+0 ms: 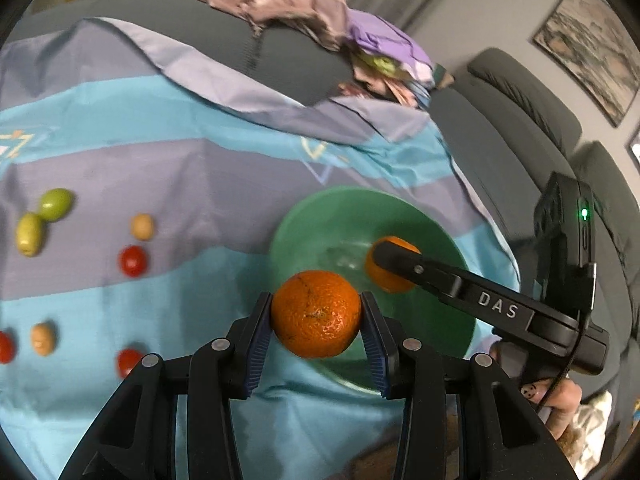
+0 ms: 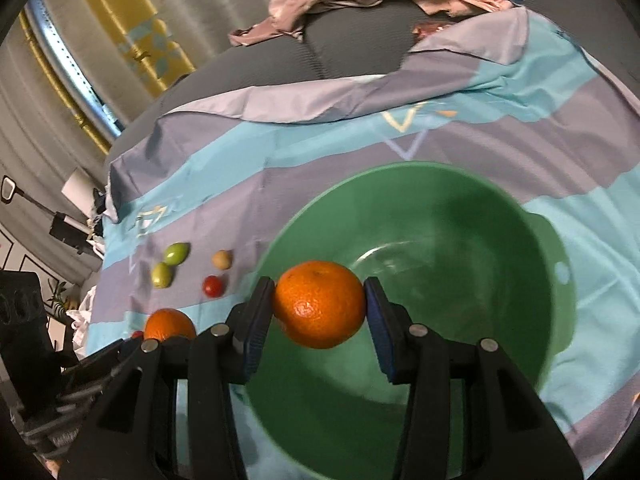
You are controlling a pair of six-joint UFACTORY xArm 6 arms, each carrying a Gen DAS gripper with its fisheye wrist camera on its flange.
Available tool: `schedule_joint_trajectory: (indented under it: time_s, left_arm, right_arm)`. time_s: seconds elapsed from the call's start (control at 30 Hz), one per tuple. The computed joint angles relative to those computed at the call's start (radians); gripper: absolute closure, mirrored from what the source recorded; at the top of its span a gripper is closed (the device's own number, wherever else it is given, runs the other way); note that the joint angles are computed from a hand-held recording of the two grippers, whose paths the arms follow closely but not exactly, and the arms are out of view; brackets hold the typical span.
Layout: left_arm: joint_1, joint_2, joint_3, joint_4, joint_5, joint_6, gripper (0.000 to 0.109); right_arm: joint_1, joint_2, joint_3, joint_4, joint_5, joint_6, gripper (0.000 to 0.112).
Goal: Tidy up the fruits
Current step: 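Carry both oranges over the green bowl and open both grippers to drop them, then grasp a red tomato with the right gripper while the left gripper grasps another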
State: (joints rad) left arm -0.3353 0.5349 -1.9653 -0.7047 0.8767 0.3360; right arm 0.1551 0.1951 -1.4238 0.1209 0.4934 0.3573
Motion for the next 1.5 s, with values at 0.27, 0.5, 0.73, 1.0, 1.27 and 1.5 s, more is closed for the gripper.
schedule_joint_trajectory:
  time_s: [0.27, 0.5, 0.73, 1.0, 1.27, 1.5]
  left_arm:
    - [-0.039, 0.101, -0.132, 0.021, 0.078, -0.037, 0.066]
    - [-0.044, 0.095, -0.123, -0.023, 0.072, -0.034, 0.062]
    - [-0.019, 0.005, -0.010, -0.026, 0.018, -0.024, 0.059]
    - [0.061, -0.136, 0.157, -0.011, -0.070, -0.017, 0.040]
    - [0.175, -0.257, 0.323, 0.155, -0.157, -0.104, 0.040]
    - [0.264, -0.263, 0.401, 0.124, -0.171, -0.146, 0.040]
  right_arm:
    - [-0.026, 0.003, -0.004, -0.091, 0.051, 0.078, 0.065]
    - [-0.034, -0.011, 0.007, -0.115, 0.056, 0.106, 0.055]
    - [-0.022, -0.046, 0.040, -0.169, -0.005, 0.130, 0.045]
    - [0.005, -0.036, 0.023, -0.166, -0.025, 0.098, 0.045]
    - [0.056, -0.020, -0.009, -0.150, -0.044, 0.044, 0.045]
    - [0.135, 0.066, -0.114, 0.233, 0.005, -0.303, 0.050]
